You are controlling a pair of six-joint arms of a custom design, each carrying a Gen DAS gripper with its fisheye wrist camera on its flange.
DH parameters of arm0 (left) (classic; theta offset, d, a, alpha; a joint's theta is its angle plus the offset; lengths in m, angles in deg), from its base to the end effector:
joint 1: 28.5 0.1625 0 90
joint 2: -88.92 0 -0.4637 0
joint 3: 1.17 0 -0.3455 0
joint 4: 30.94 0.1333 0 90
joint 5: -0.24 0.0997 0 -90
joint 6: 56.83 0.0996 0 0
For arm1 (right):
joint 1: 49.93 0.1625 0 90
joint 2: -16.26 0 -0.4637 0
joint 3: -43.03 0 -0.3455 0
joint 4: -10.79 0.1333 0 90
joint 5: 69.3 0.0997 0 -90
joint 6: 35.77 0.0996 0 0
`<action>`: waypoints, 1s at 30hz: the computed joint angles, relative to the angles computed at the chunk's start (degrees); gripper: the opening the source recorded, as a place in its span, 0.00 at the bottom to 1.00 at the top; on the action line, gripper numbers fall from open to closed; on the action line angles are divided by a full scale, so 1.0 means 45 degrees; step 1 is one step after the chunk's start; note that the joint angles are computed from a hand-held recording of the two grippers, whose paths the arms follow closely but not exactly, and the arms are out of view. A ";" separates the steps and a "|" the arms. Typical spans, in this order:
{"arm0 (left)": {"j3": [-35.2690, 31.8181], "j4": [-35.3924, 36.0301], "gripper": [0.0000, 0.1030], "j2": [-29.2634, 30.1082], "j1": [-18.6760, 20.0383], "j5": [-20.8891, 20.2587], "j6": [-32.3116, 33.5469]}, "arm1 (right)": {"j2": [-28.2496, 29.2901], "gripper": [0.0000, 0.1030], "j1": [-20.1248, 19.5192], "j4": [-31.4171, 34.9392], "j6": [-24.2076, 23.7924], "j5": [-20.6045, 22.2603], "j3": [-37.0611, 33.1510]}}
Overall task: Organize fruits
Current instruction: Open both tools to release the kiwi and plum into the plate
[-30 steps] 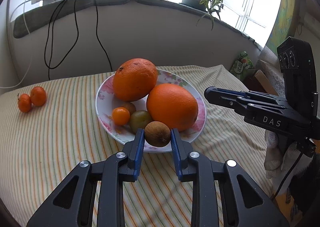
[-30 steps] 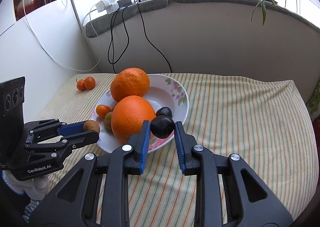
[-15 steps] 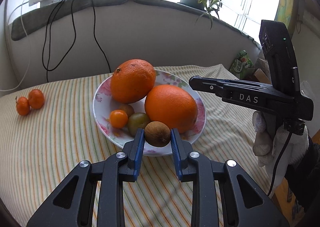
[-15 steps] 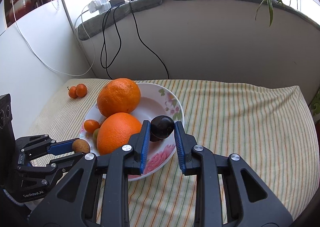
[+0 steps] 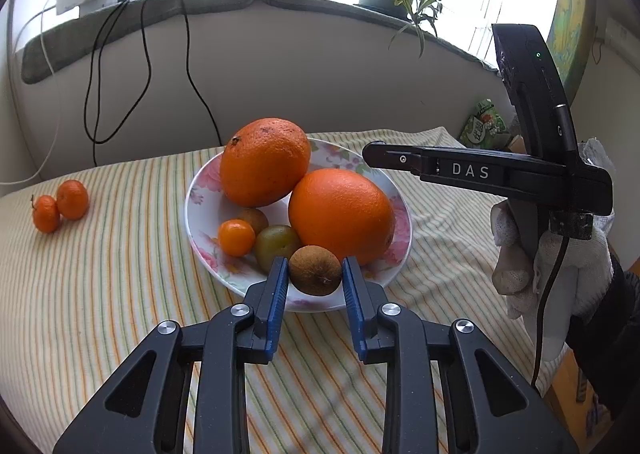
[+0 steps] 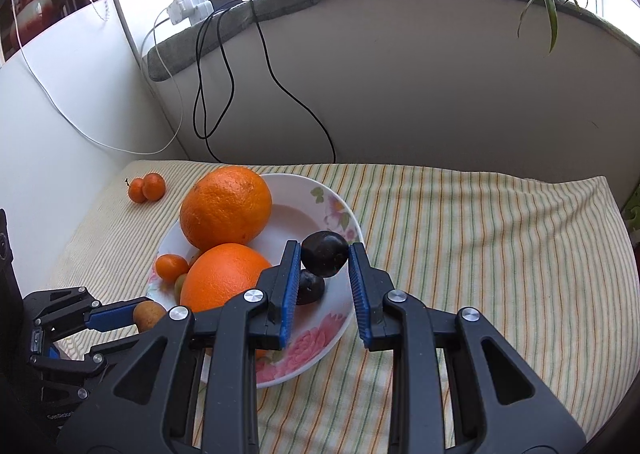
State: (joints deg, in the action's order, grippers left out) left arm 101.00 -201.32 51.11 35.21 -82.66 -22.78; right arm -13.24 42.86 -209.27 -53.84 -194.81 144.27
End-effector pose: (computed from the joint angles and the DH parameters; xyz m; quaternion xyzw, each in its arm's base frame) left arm -0.1525 -0.6374 0.0678 0.4892 0.8588 -0.1346 0.0706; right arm 0.1062 -0.6288 0.1050 0.0044 -0.8448 0.4245 0.3256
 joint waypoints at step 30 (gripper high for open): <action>0.0296 -0.0513 0.45 -0.0235 -0.0047 0.0202 0.0034 | 0.0173 0.75 0.0347 -0.0918 -0.0251 -0.0369 0.0099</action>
State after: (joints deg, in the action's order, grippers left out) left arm 102.34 -203.63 50.06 34.99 -81.75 -22.62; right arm -12.46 44.43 -213.40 -54.97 -196.47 144.72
